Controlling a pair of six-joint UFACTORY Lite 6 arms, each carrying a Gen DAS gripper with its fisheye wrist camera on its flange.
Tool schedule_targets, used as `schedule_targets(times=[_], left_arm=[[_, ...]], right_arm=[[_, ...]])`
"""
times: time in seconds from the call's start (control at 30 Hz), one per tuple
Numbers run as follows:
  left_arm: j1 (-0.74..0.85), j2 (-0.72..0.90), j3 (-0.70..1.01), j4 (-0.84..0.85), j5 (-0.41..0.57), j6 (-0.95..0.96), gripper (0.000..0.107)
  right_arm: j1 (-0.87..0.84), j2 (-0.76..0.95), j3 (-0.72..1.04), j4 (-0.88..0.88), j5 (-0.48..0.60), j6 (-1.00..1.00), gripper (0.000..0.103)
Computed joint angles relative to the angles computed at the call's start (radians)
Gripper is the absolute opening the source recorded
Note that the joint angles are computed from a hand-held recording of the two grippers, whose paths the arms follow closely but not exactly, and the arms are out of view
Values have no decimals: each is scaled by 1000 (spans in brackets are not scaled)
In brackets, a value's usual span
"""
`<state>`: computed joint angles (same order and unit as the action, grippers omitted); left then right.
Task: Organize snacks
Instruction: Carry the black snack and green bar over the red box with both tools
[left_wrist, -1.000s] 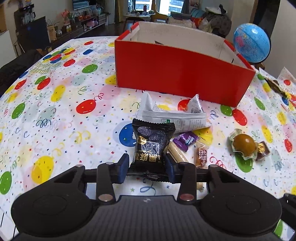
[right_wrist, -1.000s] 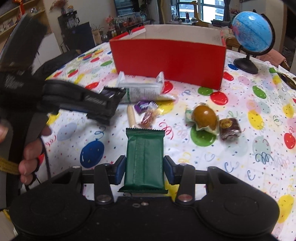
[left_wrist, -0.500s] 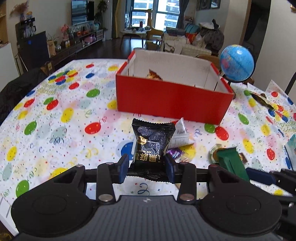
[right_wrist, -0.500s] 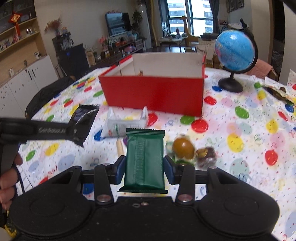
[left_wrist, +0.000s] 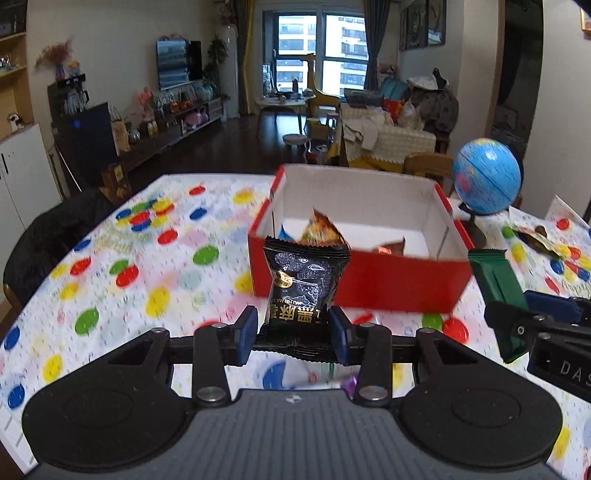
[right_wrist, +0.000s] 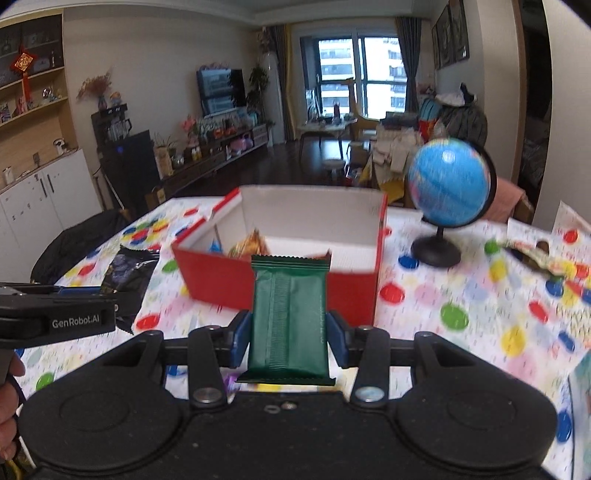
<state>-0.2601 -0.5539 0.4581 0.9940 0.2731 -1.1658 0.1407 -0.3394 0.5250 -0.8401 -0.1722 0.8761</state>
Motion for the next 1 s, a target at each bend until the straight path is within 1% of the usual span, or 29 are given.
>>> schedule_targets(times=[0.03,0.1,0.17,0.23,0.3,0.4,0.53,0.67,0.7,0.73,0.8,1.0], left_arm=[[0,27,24,38,2,-36,41],[0,82,71,125,7,-118,41],[-3,143,123,200,16,-188,41],[0,202,177,239,18,-224,41],[-4,257,226,310,27,-289,41],[2,325,289,372,19,-341,41],[10,439,377,487,7,-455,41],[3,569,477,577,17,-544,41],[-1,598,497,605,22,-570,41],[-1,629,522,618,18,-578,41],[2,693,570,639,8,-597,41],[1,872,711,631,16,-575,41]], right_arm=[[-1,18,20,48,-3,-48,43],[-18,64,63,49,-37,-57,43],[-31,120,109,115,-72,-130,43],[-39,177,164,134,-81,-140,43],[-49,233,218,117,-87,-120,43],[-52,311,292,184,-89,-198,43],[-71,417,385,184,-107,-213,43],[-81,505,454,225,-118,-252,43],[-82,527,469,266,-124,-293,43],[-87,546,479,295,-139,-325,43],[-100,593,521,237,-152,-273,43],[-77,713,628,266,-116,-288,43]])
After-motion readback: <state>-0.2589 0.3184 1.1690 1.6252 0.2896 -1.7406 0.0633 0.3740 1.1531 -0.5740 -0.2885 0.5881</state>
